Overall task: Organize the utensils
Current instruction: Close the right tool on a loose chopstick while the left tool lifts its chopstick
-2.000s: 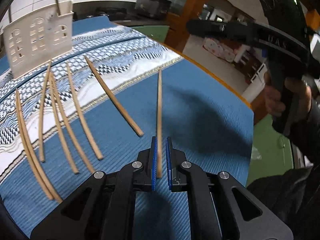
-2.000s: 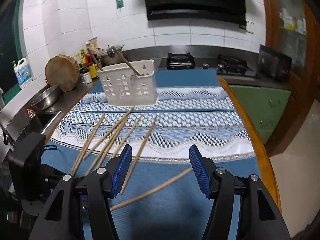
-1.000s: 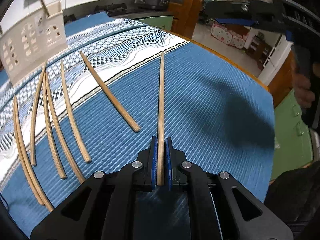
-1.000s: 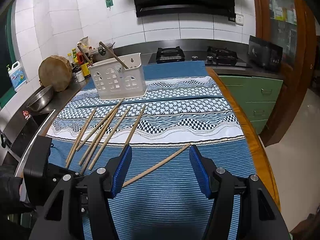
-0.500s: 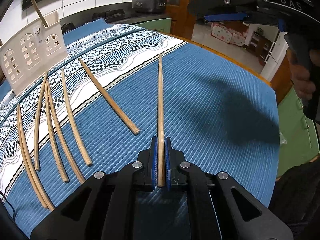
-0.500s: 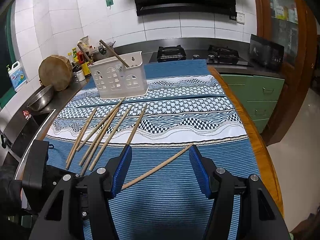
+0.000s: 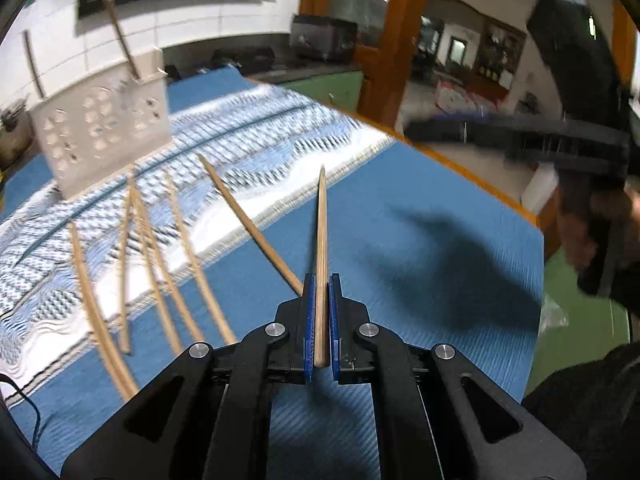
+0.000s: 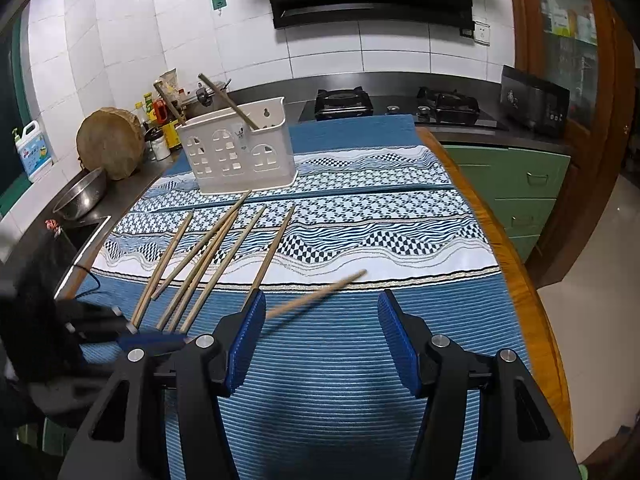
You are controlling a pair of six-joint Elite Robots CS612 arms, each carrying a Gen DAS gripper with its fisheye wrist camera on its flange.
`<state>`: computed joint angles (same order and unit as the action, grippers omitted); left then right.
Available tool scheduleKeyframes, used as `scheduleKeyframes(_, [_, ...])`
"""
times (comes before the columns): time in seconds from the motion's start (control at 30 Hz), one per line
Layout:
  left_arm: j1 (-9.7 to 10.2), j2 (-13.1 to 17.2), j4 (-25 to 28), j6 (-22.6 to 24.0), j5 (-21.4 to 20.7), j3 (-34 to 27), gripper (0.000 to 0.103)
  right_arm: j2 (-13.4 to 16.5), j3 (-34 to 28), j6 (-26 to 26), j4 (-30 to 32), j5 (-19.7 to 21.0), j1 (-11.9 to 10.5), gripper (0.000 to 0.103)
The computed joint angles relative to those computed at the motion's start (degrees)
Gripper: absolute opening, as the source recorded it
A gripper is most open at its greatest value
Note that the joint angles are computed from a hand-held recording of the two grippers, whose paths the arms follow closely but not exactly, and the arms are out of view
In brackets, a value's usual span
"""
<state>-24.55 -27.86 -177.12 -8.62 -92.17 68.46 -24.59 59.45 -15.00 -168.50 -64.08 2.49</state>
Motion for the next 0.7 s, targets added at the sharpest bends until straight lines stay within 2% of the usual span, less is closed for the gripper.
scheduleKeyframes(0.2, [1.16,-1.37,-4.66,-4.48,3.65,1.6,0.005,1.29,-1.76,-0.71,3.08,1.05,1.0,0.047])
scheduleKeyframes(0.43, [2.29,-1.79,-7.11,-6.97,6.14,1.7,0.005,3.9,-5.42,-1.2,11.08,2.13,3.05,0.035])
scheduleKeyframes(0.53, [2.76,-1.9,-7.65,-7.69,6.22,1.83,0.005,5.08,-7.32,-1.83,13.63,0.82,3.99,0.035])
scheduleKeyframes(0.63, [3.11,-2.16,-8.4,-8.11,6.46,2.19,0.005,6.22,-9.35,-2.07,16.32,-2.23,4.93,0.031])
scheduleKeyframes(0.7, [3.3,-2.29,-9.02,-8.05,6.66,2.31,0.005,6.21,-9.16,-2.13,15.24,-3.75,5.3,0.029])
